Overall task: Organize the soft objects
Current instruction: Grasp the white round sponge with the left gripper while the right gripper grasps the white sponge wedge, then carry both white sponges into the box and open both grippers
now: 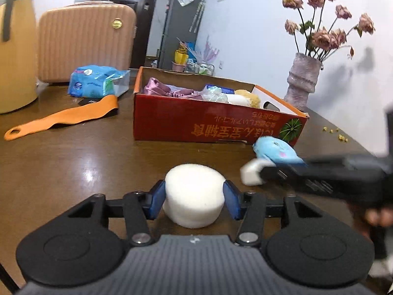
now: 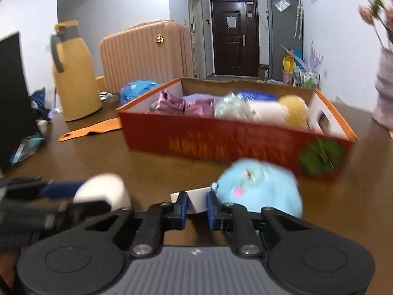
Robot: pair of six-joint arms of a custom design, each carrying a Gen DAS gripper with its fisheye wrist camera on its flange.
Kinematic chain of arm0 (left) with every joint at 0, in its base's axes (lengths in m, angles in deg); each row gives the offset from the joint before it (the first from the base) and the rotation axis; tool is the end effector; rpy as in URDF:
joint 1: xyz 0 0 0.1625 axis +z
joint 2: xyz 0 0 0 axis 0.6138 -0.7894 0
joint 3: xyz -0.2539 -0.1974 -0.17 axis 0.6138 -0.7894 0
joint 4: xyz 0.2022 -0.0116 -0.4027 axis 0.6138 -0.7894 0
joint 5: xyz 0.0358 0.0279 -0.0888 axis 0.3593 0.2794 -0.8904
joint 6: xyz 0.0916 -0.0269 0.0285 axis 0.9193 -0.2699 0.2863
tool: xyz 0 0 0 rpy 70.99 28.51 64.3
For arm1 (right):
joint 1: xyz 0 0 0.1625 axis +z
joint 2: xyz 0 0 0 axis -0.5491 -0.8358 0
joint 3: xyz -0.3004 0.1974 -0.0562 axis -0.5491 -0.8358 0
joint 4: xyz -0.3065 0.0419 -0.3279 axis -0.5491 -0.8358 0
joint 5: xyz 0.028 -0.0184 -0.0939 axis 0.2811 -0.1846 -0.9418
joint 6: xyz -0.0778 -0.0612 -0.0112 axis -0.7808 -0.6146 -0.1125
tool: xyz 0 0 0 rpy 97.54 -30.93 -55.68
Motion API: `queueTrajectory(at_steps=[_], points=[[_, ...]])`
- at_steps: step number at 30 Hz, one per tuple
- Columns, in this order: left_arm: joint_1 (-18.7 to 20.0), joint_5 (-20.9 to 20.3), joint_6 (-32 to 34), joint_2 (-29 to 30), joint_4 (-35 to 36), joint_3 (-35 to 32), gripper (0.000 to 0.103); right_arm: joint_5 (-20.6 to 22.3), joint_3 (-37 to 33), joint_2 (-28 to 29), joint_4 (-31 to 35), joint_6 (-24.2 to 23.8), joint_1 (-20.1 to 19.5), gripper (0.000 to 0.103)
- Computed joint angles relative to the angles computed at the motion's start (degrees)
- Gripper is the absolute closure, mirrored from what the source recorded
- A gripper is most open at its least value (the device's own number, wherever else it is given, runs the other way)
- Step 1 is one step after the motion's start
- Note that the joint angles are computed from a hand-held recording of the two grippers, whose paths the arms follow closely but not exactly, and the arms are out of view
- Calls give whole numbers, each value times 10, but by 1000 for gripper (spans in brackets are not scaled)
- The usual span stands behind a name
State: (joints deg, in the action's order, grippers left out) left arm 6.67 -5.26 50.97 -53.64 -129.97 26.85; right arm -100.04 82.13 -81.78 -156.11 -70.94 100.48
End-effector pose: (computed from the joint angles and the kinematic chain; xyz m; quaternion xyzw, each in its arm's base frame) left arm -0.2087 -0.4924 -0.0973 0.2089 0.8514 -0.4309 0.2143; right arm -0.0653 -0.5411 0.1844 0.3109 -0.8633 0.3459 0.1961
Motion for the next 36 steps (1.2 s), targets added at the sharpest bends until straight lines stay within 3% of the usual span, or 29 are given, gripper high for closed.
queueTrajectory(at_steps=[7,14,18,21,26,31,34,36], points=[[-48,23,-75,-9,11,45,51,68,112,-131,27,-3,-84,88],[-96,48,-65,0,23,44,51,144,148,-200,57,-17,-122,89],[-101,42,-63,4,40,30,51,172,150,-221,83,-20,-137,89],[-91,18,1,11,25,-5,51,197,133,-225,99,-12,-138,89],[-35,-65,109,37,60,-153,51,182,35,-153,60,23,-84,89],[23,-99,94,111,245,-369,51,86,-120,-22,46,58,-13,88],[45,-87,69,177,333,-499,49,37,-196,44,55,66,10,88],[56,-82,53,219,354,-568,33,19,-229,74,58,68,17,86]])
